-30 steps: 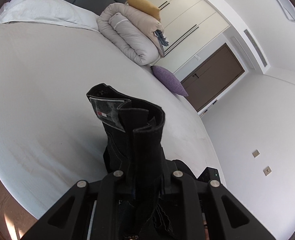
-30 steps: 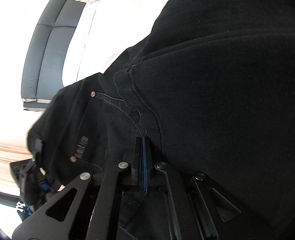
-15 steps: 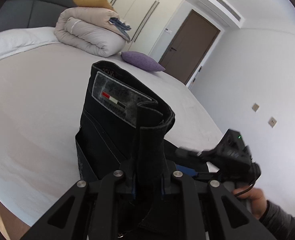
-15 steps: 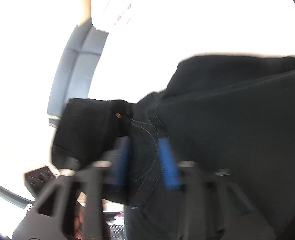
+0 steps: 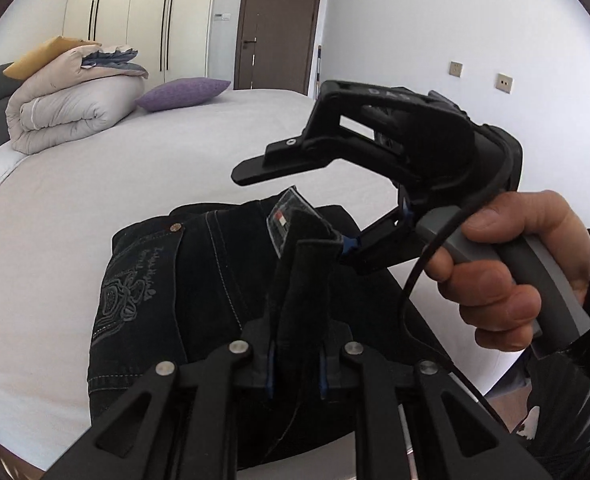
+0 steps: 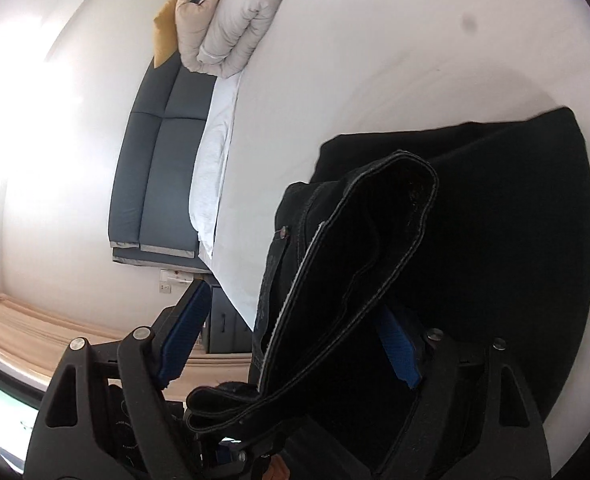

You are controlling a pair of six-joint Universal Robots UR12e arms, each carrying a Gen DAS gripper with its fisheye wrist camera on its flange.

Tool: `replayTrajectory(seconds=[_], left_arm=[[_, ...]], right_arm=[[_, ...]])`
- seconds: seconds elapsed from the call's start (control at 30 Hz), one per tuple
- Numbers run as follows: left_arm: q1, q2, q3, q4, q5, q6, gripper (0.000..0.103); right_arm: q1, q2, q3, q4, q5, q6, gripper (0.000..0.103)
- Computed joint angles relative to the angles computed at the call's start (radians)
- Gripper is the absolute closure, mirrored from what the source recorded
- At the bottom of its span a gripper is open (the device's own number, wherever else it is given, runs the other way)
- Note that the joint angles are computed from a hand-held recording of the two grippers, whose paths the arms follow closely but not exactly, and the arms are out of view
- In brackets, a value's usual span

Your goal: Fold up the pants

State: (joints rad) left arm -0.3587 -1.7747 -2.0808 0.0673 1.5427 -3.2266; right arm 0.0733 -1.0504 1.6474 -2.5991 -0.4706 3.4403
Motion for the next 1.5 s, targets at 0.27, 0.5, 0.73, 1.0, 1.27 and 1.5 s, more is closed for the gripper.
replayTrajectory(seconds=[0.27, 0.5, 0.73, 1.0, 1.27, 1.5], left_arm=[[-0.019, -0.010, 0.012, -0.023, 0.025, 0.048, 0.088], [-0.036, -0.024, 0.037, -0.043, 0.016, 0.092, 0.088], [-0.069, -0.057, 0.083, -0.089, 0.025, 0.155, 0.088], [-0.081, -0.077, 0.096, -0.124, 0.026, 0.163, 0.085], [-0.038, -0.059, 0.085, -0.160, -0.162, 0.092, 0.034], [0.038, 0.020, 0.017, -0.079, -0.276, -0.023, 0.027]], right_arm=[[-0.010, 0.003, 0.014, 0.024, -0.087, -0.034, 0.075], [-0.046, -0.037, 0.050, 0.021, -0.131, -0.107, 0.085], [-0.092, -0.072, 0.094, 0.002, -0.132, -0.115, 0.087], [-0.119, -0.052, 0.147, -0.087, -0.100, -0.051, 0.087], [-0.139, -0.036, 0.168, -0.124, -0.067, -0.004, 0.084], [-0.182, -0.098, 0.231, -0.241, -0.080, 0.030, 0.084]])
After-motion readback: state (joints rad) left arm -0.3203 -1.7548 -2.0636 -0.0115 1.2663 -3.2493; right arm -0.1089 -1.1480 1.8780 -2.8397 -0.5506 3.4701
